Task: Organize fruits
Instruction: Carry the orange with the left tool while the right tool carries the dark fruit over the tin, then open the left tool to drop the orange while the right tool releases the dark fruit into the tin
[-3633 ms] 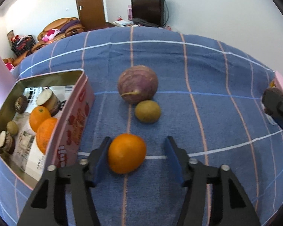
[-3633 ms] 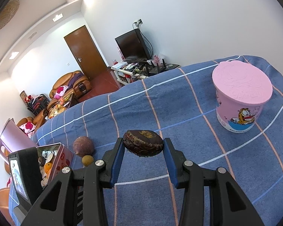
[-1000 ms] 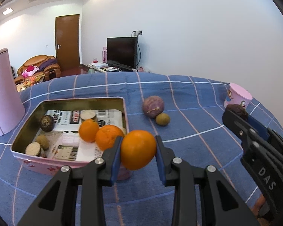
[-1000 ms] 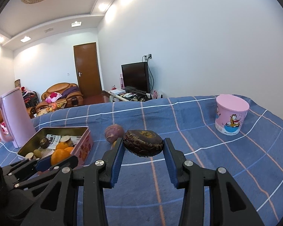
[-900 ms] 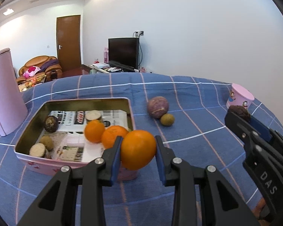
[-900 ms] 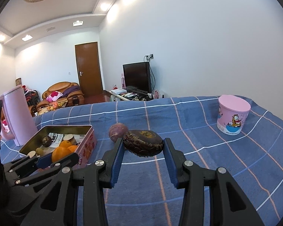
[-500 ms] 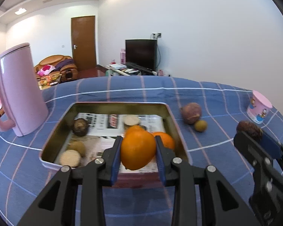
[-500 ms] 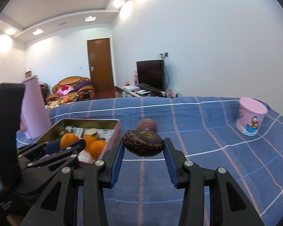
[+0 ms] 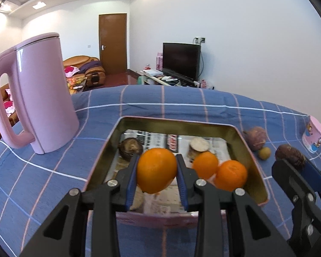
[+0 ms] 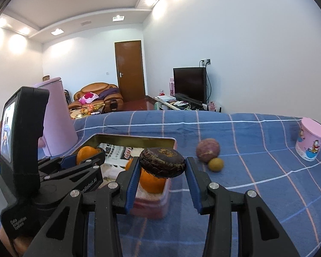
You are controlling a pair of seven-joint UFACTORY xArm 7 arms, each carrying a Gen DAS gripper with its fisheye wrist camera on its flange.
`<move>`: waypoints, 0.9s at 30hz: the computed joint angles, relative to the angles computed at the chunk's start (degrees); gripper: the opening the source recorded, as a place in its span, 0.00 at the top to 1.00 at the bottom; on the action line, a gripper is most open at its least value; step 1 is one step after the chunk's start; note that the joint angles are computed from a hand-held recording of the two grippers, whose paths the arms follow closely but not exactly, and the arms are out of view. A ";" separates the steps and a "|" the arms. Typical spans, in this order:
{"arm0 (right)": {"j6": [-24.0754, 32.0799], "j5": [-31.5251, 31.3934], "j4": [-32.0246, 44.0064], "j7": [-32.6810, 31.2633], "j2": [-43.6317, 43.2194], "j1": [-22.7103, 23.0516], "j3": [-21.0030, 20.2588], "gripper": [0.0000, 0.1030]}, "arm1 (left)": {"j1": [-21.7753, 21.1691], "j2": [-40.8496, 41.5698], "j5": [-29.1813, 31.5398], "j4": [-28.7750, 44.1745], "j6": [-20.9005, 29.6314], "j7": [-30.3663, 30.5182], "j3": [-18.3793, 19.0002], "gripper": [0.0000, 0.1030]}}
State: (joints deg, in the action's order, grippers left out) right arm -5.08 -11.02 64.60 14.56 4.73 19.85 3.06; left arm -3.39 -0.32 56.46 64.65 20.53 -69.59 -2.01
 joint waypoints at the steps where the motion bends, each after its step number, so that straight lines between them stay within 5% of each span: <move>1: 0.41 -0.49 1.24 0.91 1.00 0.82 -0.64 0.57 | 0.09 0.30 -0.59 0.32 0.59 0.60 0.10 0.66; 4: 2.24 -2.97 5.38 4.40 4.05 4.05 -3.64 0.57 | 0.18 1.17 -3.39 1.21 1.84 3.00 0.47 0.66; 10: 8.37 4.08 13.96 -1.47 10.20 -1.28 3.72 0.57 | -0.28 3.42 -10.71 3.29 4.28 8.70 1.33 0.66; 24: 20.84 25.47 23.44 -20.46 16.48 -8.11 13.77 0.56 | -1.77 5.54 -13.11 5.77 6.23 12.18 2.93 0.64; 27: 19.39 33.76 22.26 -28.64 16.00 -11.65 18.26 0.40 | -1.54 5.58 -15.04 5.51 5.58 14.05 2.95 0.58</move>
State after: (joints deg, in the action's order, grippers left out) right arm 14.31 22.74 86.86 -14.08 20.72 8.20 21.32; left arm -4.93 5.25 41.42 70.15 26.11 -55.54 0.94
